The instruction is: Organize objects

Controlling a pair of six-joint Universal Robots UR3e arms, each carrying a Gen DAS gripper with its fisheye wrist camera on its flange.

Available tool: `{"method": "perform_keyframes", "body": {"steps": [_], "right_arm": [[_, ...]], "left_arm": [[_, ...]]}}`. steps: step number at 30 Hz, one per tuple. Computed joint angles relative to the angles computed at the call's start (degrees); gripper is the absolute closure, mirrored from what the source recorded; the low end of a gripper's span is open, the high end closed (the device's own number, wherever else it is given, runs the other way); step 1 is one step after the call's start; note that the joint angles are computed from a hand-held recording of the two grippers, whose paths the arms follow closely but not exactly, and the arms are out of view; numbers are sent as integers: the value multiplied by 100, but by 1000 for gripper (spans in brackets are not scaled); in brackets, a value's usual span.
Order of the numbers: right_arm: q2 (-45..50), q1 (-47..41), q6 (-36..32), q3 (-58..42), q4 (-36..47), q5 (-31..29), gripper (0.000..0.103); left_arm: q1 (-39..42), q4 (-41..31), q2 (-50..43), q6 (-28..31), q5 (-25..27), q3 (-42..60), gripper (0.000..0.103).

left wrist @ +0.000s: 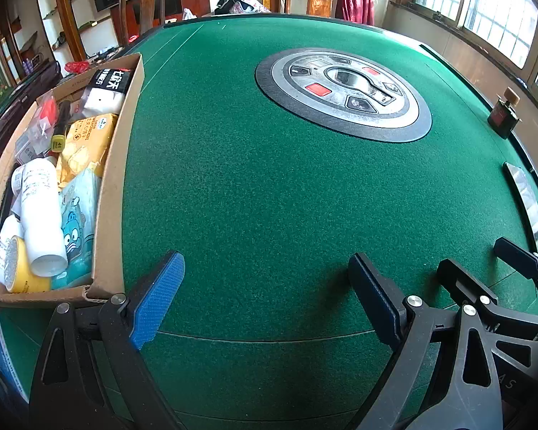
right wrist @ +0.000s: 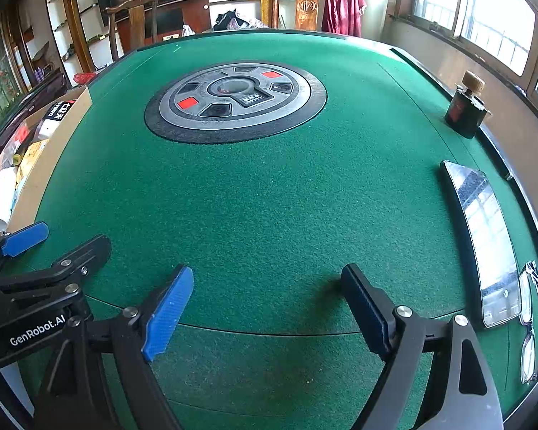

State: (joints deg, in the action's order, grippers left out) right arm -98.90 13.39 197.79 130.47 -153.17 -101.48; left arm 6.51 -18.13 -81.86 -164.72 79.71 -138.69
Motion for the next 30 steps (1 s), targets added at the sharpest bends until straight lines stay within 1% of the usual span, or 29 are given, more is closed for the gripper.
{"method": "perform_keyframes", "body": {"steps": [21, 30], "right_arm": [[93, 36, -2, -9, -79, 10, 14], [97, 14, -11, -18, -74, 42, 13]], "left_arm": [[113, 2, -34, 83, -50, 17, 10], [114, 14, -37, 81, -40, 12, 10]]}}
